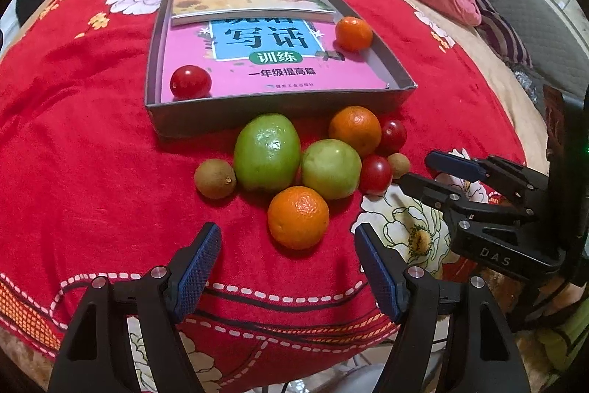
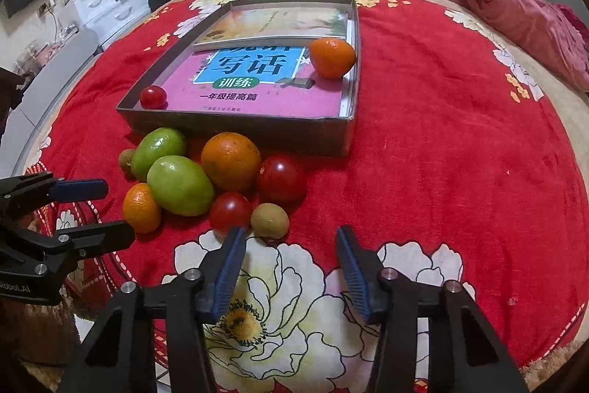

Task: Organize fruits
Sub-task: 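Grasp a mandarin orange with the left tool while the right tool grasps a brown kiwi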

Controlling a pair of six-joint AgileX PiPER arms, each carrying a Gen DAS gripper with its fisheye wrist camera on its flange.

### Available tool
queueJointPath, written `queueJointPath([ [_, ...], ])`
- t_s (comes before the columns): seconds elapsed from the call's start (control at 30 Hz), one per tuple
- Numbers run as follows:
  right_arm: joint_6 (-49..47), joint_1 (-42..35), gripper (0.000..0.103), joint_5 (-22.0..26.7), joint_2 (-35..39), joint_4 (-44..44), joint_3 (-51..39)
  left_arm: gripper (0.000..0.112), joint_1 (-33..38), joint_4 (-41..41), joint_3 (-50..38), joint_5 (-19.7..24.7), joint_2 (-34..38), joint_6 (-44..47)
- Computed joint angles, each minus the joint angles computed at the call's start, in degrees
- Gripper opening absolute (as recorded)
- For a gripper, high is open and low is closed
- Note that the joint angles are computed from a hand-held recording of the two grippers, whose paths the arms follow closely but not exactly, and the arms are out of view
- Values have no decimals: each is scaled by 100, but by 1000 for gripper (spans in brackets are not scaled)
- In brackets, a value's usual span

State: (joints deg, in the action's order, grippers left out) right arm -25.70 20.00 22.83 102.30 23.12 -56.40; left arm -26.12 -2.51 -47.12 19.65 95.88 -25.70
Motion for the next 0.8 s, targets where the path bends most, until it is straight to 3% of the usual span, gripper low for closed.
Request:
queueJointPath([
  [0.43, -685, -20, 37, 116, 236, 521, -198, 76, 99, -330, -6, -92, 92, 294],
  [0.8, -1930, -318, 23, 791, 468, 1455, -524, 69, 120, -626, -70, -153, 231, 667],
])
